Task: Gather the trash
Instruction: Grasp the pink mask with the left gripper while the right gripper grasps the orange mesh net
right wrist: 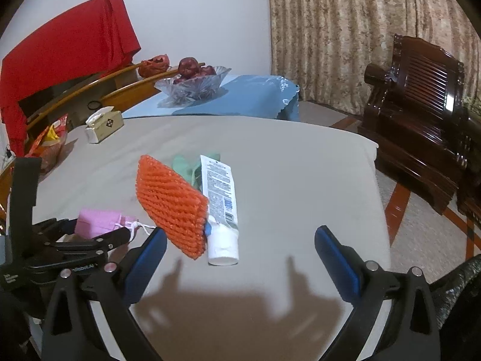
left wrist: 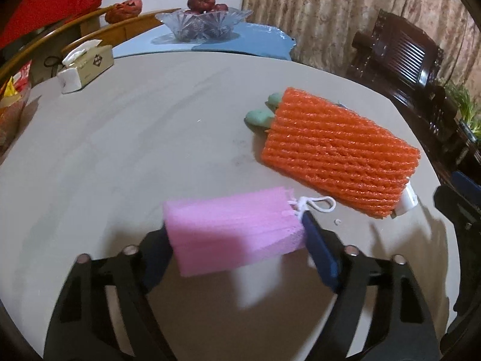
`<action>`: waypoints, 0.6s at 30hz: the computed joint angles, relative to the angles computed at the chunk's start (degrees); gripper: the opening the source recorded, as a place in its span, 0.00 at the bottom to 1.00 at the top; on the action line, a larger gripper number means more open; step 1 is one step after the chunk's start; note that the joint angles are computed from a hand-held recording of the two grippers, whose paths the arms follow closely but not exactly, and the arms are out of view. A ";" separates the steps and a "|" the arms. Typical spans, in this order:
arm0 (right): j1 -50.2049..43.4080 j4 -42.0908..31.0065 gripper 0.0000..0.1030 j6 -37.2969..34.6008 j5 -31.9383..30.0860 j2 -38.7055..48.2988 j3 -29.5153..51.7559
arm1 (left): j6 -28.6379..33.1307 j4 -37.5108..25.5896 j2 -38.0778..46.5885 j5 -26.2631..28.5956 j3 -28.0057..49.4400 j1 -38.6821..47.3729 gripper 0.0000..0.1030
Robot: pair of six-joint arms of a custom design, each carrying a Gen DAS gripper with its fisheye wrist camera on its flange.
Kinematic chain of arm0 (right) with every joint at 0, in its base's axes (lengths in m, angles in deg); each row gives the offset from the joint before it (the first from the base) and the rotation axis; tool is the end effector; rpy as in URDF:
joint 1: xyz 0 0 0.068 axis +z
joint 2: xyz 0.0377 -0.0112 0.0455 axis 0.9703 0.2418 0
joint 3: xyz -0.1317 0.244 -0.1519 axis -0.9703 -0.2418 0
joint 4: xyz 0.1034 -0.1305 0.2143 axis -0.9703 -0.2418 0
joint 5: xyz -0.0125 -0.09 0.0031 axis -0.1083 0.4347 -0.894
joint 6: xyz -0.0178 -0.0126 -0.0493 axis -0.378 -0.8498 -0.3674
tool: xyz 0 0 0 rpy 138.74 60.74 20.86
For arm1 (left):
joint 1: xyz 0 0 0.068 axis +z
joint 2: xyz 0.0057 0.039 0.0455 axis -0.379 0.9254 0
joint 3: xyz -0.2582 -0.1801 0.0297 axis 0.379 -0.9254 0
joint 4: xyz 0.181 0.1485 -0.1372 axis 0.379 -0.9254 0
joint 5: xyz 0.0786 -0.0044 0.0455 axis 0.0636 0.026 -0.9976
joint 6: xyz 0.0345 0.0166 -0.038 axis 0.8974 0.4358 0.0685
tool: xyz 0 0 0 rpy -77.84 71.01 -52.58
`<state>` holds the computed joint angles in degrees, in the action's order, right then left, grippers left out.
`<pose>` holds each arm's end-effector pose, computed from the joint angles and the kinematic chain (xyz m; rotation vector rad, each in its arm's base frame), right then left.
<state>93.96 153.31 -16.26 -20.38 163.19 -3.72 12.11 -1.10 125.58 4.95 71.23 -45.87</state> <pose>0.2090 0.0583 0.0235 0.1731 2.2402 0.0682 0.2839 -0.1248 -0.0016 0.3853 2.4566 -0.2513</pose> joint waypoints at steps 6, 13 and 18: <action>-0.12 -2.68 0.94 -0.49 -1.20 -0.92 1.97 | -0.63 1.89 0.07 1.26 -0.46 1.00 0.25; 0.47 -8.03 0.85 -2.21 -2.88 -3.56 4.84 | -0.12 6.42 -1.28 0.28 -3.25 0.73 0.16; 0.25 -13.70 0.69 -3.25 -5.22 -5.16 8.26 | -0.65 7.73 -3.60 0.54 -5.22 1.54 0.15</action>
